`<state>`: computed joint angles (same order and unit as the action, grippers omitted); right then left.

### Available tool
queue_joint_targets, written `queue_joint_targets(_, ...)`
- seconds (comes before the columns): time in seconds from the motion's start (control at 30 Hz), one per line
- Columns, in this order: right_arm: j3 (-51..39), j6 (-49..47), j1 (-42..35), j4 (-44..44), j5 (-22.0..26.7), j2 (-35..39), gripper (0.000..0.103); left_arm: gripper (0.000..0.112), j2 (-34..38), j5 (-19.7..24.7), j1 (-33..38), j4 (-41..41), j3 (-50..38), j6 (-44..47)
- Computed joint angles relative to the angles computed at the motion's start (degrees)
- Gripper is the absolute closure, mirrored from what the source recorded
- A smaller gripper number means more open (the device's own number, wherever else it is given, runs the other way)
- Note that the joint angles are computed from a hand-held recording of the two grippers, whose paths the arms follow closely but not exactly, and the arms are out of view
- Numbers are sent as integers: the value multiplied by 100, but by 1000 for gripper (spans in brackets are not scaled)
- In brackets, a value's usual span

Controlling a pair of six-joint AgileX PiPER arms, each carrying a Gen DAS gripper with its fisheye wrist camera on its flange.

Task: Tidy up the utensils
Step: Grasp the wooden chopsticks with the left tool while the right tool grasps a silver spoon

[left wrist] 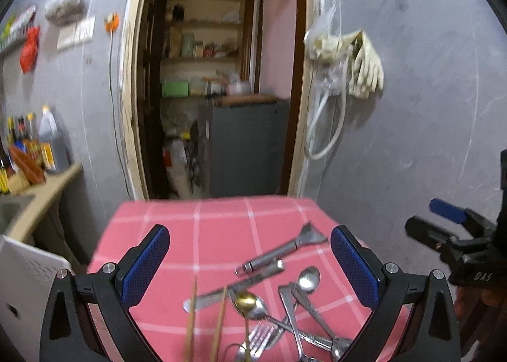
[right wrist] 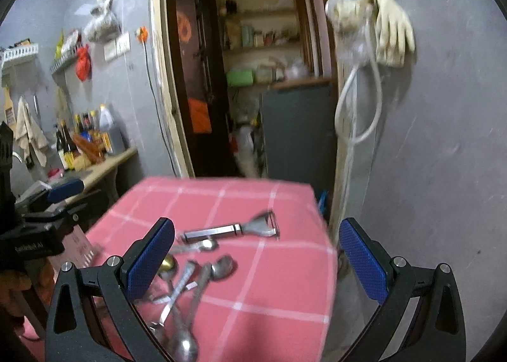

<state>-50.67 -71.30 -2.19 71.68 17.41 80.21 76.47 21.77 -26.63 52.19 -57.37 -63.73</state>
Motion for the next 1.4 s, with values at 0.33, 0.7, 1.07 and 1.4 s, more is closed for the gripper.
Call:
queue_joint_targets(0.33,-107,-760,14,638,1041,1328,37,24,1163,443,308,-1223,-414,1033)
queue_joint_targets(0.7,-682,-15,346,-155,1592,2290,67,42,1772,818,821,-3037,-446,2367)
queue_joint_targets(1.07,-1625,2106,533,-2166,2153,2627,81,70,1784,1176,1000,-3506,-560,2846)
queue_joint_targets(1.4,-2437,2571,565,-2151,2962,3354,90,97,1835,1597,1305,-4503,-867,3841)
